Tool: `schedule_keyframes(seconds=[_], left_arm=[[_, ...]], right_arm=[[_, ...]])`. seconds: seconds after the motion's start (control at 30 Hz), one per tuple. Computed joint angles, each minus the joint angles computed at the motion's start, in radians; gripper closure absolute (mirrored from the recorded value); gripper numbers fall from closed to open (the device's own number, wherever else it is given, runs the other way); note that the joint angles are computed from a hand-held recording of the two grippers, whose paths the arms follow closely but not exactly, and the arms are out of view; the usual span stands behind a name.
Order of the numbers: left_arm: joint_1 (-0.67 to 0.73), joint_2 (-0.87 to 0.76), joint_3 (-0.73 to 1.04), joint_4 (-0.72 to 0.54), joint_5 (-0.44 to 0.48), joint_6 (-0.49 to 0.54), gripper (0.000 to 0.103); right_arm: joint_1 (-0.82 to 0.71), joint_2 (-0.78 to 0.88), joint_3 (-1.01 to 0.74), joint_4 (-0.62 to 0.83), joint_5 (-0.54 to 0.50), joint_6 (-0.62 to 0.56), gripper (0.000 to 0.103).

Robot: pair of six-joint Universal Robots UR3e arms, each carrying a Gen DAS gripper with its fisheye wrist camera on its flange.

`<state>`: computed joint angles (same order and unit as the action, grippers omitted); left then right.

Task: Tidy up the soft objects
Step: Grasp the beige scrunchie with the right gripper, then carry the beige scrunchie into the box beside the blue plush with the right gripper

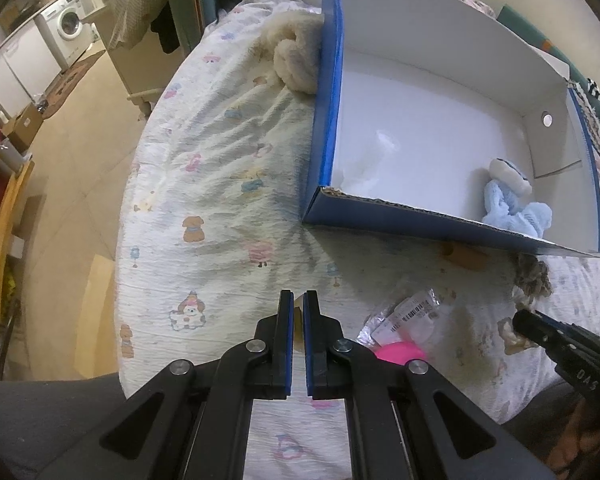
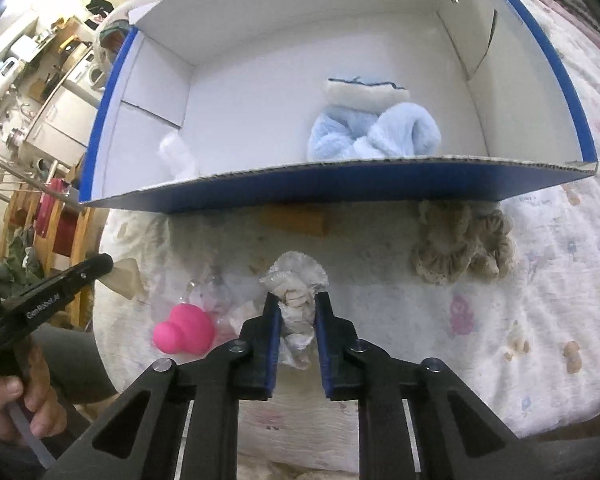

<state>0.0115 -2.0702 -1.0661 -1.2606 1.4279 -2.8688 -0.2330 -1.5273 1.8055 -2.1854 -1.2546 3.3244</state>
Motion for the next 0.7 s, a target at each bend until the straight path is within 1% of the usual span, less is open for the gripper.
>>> schedule_keyframes(seconds=[0.07,0.23,0.33,0.47,0.53,0.6,0.7], left_arm=[[0.001,0.006,-0.005,0.005,-0.002,0.001,0.099],[-0.002,0.039,-0.042,0.057,0.006,0.015,0.099],[0.014,0.065,-0.045,0.048,-0.022,0.014,0.099],[0.043,0.112,-0.037,0.03,-0.072,0.011,0.099],[0.054,0.127,-0.014,0.018,-0.097,0.008,0.099],[0.062,0.124,0.044,-0.019,-0.131,0.005,0.099],[0.058,0.092,0.153,-0.076,-0.158,-0.003,0.099]], right_arm=[[-0.006,-0.011,0.012,-0.015,0.015,-0.003,0.085],[-0.049,-0.057,0.014,0.01,0.062,-0.033,0.085],[-0.081,-0.099,0.027,0.015,0.104,-0.053,0.085],[-0.141,-0.194,0.051,0.033,0.184,-0.088,0.085],[-0.192,-0.246,0.05,0.072,0.238,-0.119,0.085],[-0.234,-0.271,0.033,0.103,0.278,-0.136,0.085],[-0.273,-0.283,-0.007,0.141,0.311,-0.157,0.085]])
